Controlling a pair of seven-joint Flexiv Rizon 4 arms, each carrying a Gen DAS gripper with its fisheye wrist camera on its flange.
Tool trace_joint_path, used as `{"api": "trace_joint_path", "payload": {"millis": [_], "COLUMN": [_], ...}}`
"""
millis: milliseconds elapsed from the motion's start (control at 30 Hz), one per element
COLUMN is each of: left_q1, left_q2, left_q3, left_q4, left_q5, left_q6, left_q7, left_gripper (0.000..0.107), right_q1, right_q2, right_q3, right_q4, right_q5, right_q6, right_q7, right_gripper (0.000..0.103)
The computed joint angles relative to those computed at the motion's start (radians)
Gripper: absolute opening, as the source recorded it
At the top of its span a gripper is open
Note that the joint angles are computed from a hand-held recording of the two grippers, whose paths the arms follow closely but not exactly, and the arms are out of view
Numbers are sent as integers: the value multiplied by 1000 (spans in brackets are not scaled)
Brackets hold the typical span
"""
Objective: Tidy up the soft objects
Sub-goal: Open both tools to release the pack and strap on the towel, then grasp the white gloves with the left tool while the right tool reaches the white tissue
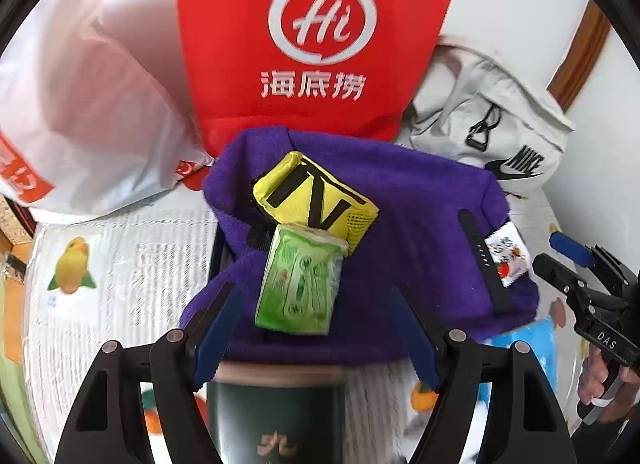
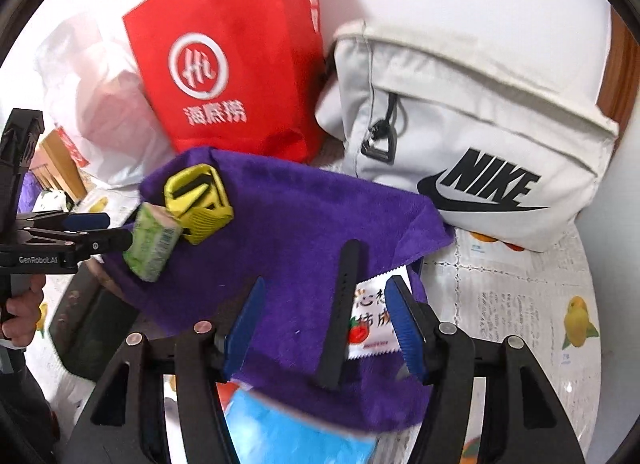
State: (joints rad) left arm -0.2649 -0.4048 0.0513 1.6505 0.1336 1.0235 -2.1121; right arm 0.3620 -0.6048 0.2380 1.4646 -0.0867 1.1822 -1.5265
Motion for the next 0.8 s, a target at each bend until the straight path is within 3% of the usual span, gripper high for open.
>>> {"api": "trace_joint_path", "payload": {"millis": [267, 433, 567, 800], "left_q1": [-59, -77, -50, -19], "left_q2": [171, 255, 319, 386], "left_q3": [41, 8, -40, -95], "left_q4": [145, 179, 249, 338], "left_q5": [187, 321, 312, 300], "left_q6": [96, 26, 23, -4], "left_q7": [-177, -283, -299, -346], "left_gripper": [74, 74, 74, 74], "right_q1": [-9, -39, -95, -47], "right_q2": [136, 223, 277, 360], "right_q3": [32, 80, 156, 112], "right_q4": [191, 299, 346, 455], "right_q5": [34, 90, 213, 259], "right_q6": [96, 103, 71, 72], "right_q7": [4, -14, -104, -86], "right_gripper": [62, 62, 62, 62]}}
